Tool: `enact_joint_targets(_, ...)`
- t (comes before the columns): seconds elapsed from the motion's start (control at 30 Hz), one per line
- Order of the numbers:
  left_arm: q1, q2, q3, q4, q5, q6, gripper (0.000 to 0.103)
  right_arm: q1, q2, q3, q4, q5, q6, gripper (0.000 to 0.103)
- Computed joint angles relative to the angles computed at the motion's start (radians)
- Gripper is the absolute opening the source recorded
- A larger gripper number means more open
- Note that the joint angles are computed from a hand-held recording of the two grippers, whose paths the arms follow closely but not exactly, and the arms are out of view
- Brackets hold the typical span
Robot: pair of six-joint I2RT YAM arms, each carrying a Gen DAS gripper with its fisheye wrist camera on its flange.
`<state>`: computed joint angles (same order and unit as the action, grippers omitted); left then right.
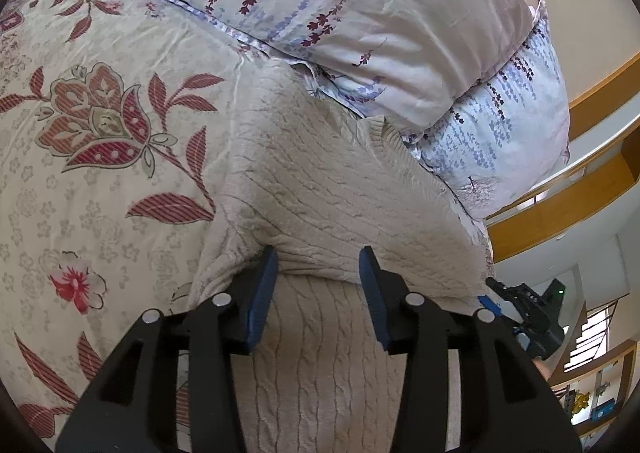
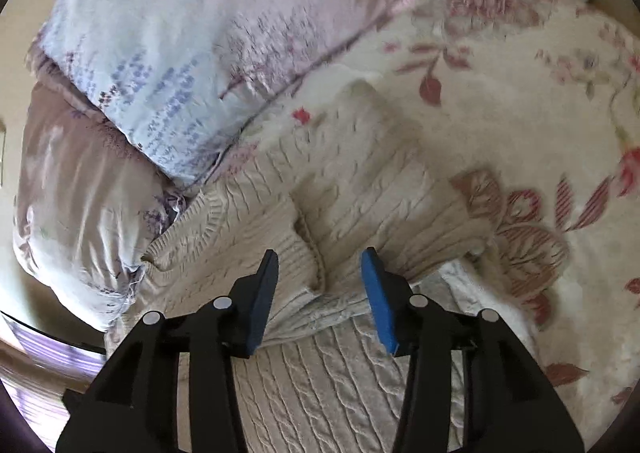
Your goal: Fold small clothes
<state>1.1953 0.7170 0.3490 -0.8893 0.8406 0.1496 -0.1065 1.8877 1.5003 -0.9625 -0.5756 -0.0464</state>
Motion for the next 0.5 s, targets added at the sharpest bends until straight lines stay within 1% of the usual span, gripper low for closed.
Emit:
enact_joint_targets(0.1, -0.001, 0.002, 0.001, 0.0, -0.001, -0.001, 0.043, 0.009, -0.008, -0.017, 0.007, -0.017, -0.028, 0.03)
enact_joint_targets(0.17, 0.001, 0.0, 0.0, 0.0, 0.0, -0.002, 0.043, 0.024, -0.008, -0.021, 0.004, -0.02, -0.048, 0.009)
enact_joint_targets(0.23, -0.002, 0.002, 0.001, 0.0, 0.0, -0.003, 0.043, 0.035, -0.042, -0.052, 0.047, -0.014, -0.066, 0.008)
enact_joint_targets(0.3, 0.0, 0.0, 0.0, 0.0, 0.001, 0.0, 0.044, 0.024, -0.128, -0.113, 0.131, -0.065, -0.074, 0.008)
enact_joint_targets(0.37, 0.001, 0.001, 0.0, -0.001, 0.003, 0.004, 0.044, 0.016, -0.2, -0.155, 0.182, -0.083, -0.085, 0.008)
enact_joint_targets(0.43, 0.002, 0.002, -0.001, -0.002, 0.004, 0.007, 0.044, 0.017, -0.208, -0.167, 0.177, -0.048, -0.104, 0.008)
enact_joint_targets(0.5, 0.003, 0.002, -0.003, 0.0, 0.008, 0.009, 0.044, 0.023, -0.175, -0.172, 0.156, 0.021, -0.118, 0.007)
